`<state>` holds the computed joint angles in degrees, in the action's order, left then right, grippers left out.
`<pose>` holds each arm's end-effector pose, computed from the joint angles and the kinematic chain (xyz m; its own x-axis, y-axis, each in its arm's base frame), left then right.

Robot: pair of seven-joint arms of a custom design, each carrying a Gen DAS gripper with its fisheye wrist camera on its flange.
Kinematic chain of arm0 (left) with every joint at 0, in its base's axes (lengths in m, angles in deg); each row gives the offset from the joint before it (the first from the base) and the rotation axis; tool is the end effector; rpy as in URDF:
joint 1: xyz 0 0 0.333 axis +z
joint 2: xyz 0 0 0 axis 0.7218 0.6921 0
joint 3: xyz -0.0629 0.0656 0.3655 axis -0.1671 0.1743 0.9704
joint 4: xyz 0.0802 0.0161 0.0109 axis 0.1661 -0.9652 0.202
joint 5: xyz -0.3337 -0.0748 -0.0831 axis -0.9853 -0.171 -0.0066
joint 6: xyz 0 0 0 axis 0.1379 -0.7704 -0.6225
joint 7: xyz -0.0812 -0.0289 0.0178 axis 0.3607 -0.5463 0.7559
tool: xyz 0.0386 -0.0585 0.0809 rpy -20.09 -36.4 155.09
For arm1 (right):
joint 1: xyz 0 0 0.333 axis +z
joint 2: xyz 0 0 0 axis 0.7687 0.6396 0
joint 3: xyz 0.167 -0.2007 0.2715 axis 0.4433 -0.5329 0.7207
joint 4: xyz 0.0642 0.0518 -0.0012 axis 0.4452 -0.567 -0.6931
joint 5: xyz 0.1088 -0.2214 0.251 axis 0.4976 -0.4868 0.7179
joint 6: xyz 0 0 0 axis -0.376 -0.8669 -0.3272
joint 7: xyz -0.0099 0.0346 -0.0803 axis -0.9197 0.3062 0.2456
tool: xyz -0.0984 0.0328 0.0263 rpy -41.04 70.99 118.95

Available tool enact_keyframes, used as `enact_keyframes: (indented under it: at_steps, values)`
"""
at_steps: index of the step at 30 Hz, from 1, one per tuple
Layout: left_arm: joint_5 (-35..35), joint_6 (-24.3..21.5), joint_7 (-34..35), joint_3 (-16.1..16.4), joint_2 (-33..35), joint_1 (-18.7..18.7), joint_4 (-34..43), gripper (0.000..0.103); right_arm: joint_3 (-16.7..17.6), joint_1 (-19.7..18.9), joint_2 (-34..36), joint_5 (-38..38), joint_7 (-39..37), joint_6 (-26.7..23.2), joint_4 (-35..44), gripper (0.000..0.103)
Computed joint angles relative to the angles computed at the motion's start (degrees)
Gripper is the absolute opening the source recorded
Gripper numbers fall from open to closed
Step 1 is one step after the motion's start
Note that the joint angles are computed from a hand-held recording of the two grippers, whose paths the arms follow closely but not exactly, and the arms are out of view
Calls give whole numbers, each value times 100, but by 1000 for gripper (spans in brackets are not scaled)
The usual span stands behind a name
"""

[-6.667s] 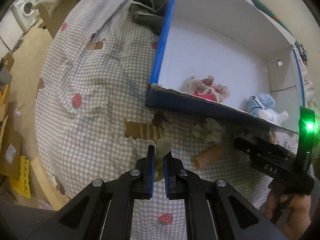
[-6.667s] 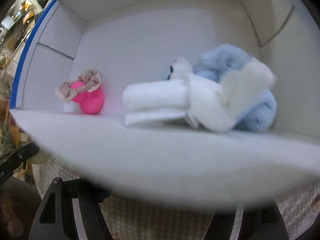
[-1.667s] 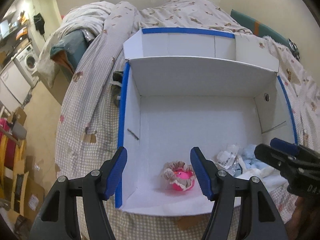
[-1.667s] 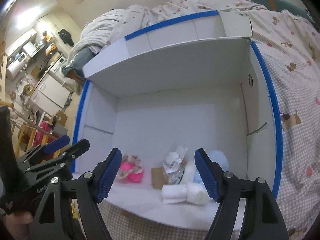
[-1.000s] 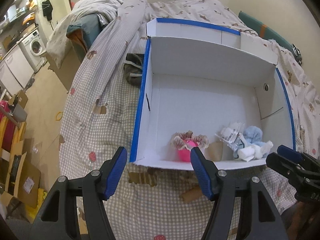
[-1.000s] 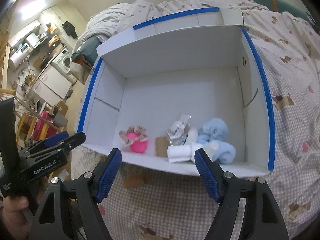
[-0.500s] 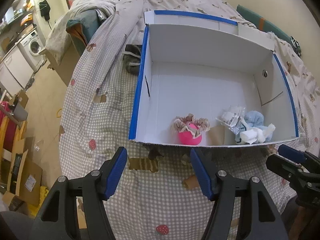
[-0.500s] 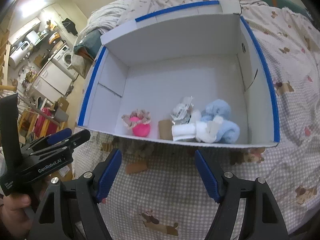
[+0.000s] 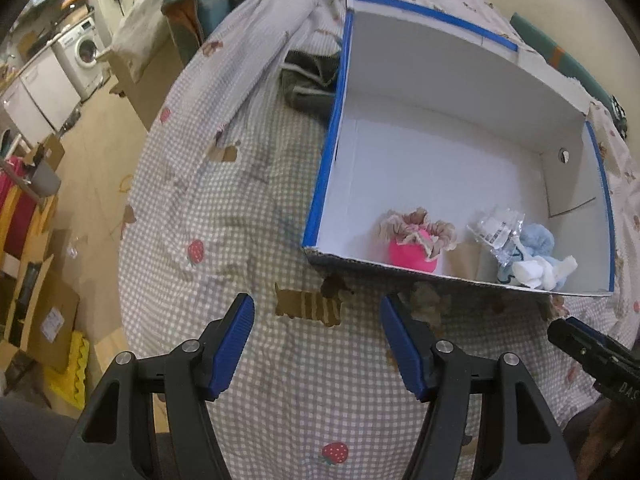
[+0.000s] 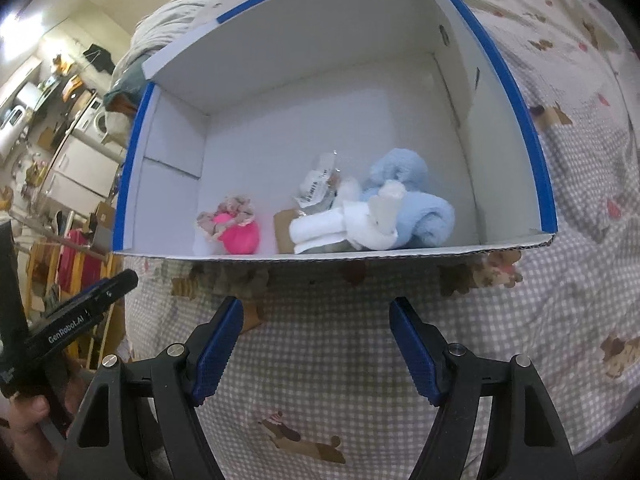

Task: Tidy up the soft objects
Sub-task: 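Withdraw both open grippers out of the box toward the remaining items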

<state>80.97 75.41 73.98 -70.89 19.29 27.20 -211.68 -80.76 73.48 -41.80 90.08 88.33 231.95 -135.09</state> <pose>0.4394 -0.2970 0.4400 0.0911 -0.9957 0.0144 -0.9133 -0.0893 -0.3974 0.4392 0.2260 0.4275 -0.0227 -0.9248 -0.3798 -0.9414 0.1477 -0.3033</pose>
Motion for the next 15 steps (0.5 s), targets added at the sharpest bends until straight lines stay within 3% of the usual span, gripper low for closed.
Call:
enact_keyframes:
  at_steps: [6,13,15]
  values:
    - [-773,522,1094,-187,481,50,60,63,-44,-36,137,-192,187,-128,77,80]
    - [-1318,527,1843,-297,1285,-58,706,63,-96,-92,176,-431,422,-152,11,80]
    - [-1211,491,1895,-181,1504,-190,879,63,-126,-98,159,-582,551,-156,-32,80]
